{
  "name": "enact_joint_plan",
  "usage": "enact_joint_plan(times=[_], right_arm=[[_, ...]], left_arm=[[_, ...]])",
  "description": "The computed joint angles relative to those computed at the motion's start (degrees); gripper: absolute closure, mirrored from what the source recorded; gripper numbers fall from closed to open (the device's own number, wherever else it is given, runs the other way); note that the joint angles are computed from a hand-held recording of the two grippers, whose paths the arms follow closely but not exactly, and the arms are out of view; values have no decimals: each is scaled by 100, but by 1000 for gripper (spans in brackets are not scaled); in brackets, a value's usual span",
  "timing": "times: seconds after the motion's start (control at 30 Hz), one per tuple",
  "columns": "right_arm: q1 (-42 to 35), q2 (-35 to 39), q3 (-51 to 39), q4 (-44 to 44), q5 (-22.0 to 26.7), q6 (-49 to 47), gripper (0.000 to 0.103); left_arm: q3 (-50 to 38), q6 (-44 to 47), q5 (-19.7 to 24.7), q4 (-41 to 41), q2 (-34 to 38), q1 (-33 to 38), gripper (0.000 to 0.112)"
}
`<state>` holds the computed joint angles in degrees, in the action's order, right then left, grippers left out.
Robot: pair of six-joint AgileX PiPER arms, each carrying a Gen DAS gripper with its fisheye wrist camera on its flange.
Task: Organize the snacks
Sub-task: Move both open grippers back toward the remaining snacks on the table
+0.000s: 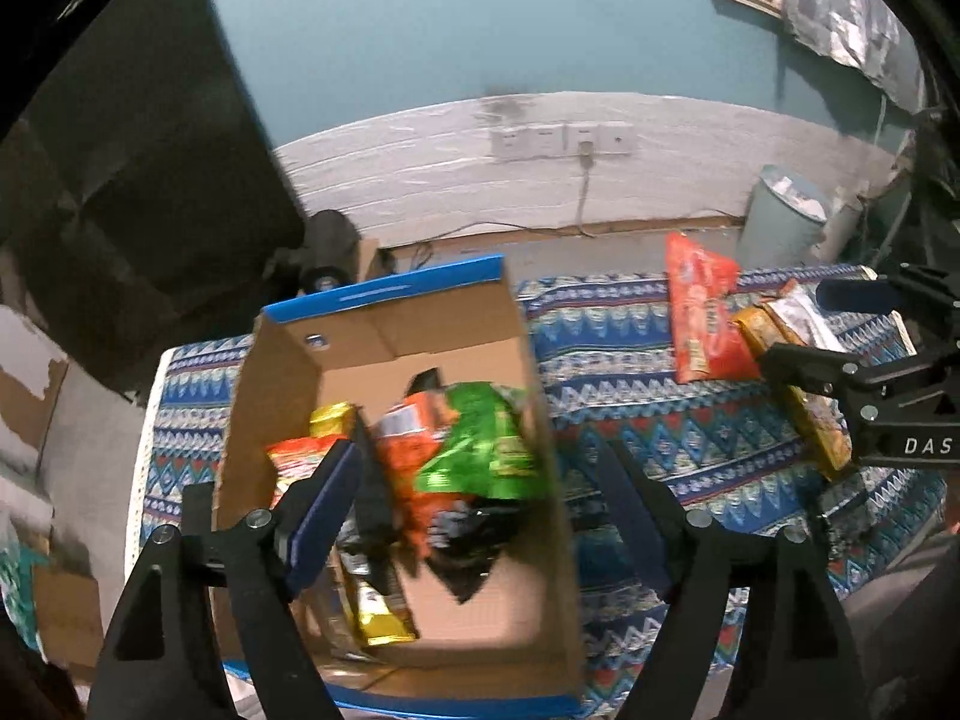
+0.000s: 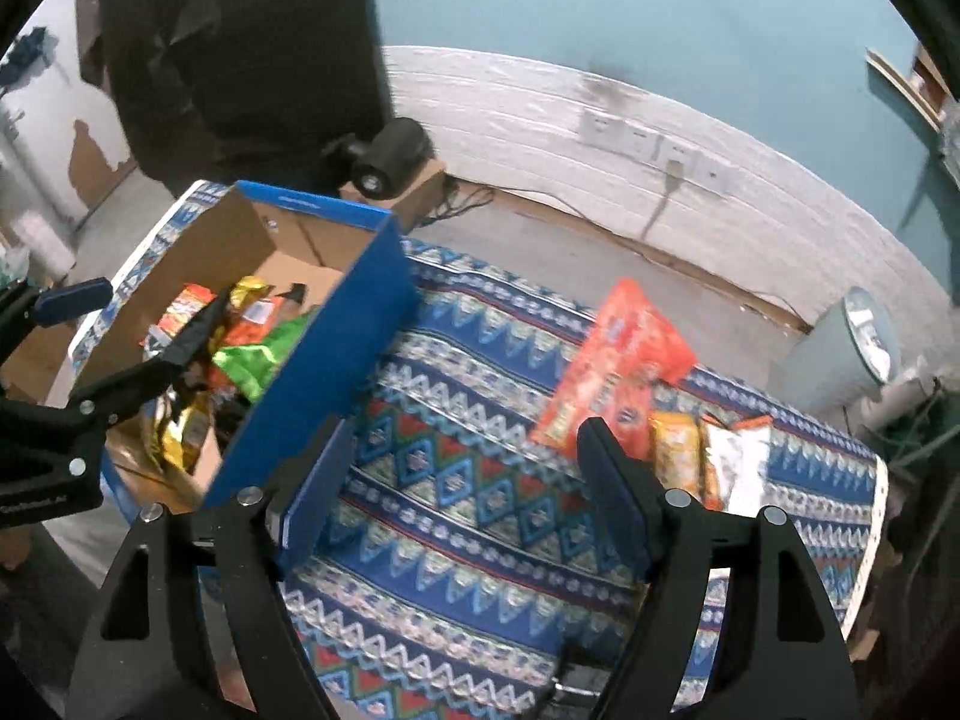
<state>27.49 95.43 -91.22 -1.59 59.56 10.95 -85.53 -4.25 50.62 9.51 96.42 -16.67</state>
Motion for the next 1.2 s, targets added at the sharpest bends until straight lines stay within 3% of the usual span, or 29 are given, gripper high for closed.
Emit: enact_joint_plan(times=[0.4,0.73,1.0,1.2], right_arm=[[-1041,-1077,1295,67,-147,-295,26],[-2025,-1536,1981,359,-237,-863,26],[-2561,-1247,1856,403,-79,-1450,26],[-2909,-627,1271,716,198,-1827,26]], left_arm=[[-667,-381,394,229,483,-936,26],[-1310,-542,749,443,1000,-1556,26],[-2237,-525,1057,612,1671,-1797,26],[-3438,-189,1550,487,2554,-1771,26]])
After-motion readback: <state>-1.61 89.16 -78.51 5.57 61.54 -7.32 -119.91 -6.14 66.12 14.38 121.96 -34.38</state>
